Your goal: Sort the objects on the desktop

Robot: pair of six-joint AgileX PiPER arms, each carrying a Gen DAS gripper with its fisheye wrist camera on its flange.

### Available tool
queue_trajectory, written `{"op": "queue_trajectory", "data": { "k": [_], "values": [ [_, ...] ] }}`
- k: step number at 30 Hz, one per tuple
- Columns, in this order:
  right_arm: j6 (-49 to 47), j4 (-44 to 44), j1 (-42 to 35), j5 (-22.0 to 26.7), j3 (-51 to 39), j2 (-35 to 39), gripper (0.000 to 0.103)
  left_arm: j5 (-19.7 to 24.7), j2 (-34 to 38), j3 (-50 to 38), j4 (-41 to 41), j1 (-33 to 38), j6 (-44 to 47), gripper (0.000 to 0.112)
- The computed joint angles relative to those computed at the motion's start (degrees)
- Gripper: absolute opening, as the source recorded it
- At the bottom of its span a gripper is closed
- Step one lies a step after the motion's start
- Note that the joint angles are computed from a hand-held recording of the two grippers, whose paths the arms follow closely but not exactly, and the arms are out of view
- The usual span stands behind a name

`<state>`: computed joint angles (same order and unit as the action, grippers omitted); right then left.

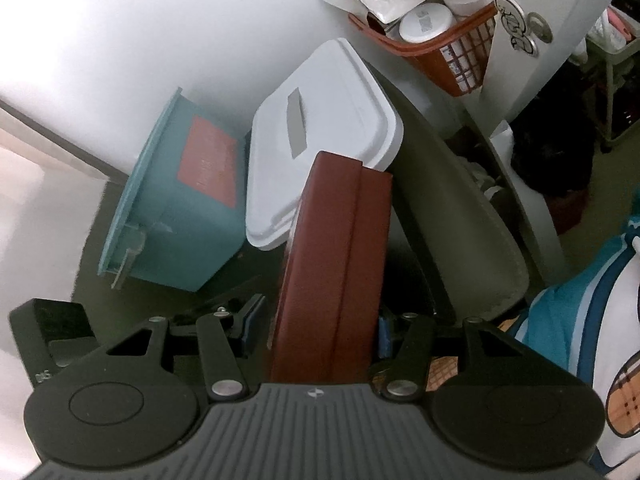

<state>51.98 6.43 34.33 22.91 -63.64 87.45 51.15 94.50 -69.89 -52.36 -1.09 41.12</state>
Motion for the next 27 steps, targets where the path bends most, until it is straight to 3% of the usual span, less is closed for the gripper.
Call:
{"op": "queue_trajectory", "data": {
  "k": [10, 19, 27],
  "values": [
    [-5.34, 7.10, -0.98, -2.77, 2.03, 0.07, 0.051, -0.09, -0.09, 0.16, -0.02, 0.07, 0.13, 0.044],
    [-2.91, 5.07, -0.14, -4.26, 2.32, -0.20, 0.048, -0.79, -0.98, 0.49, 0.96, 0.11, -1.34, 0.071],
    [1.21, 0.47, 0.43, -4.33, 2.40, -0.94, 0.044, -1.16, -2.37, 0.76, 1.96, 0.92, -2.55, 0.081]
  ]
}}
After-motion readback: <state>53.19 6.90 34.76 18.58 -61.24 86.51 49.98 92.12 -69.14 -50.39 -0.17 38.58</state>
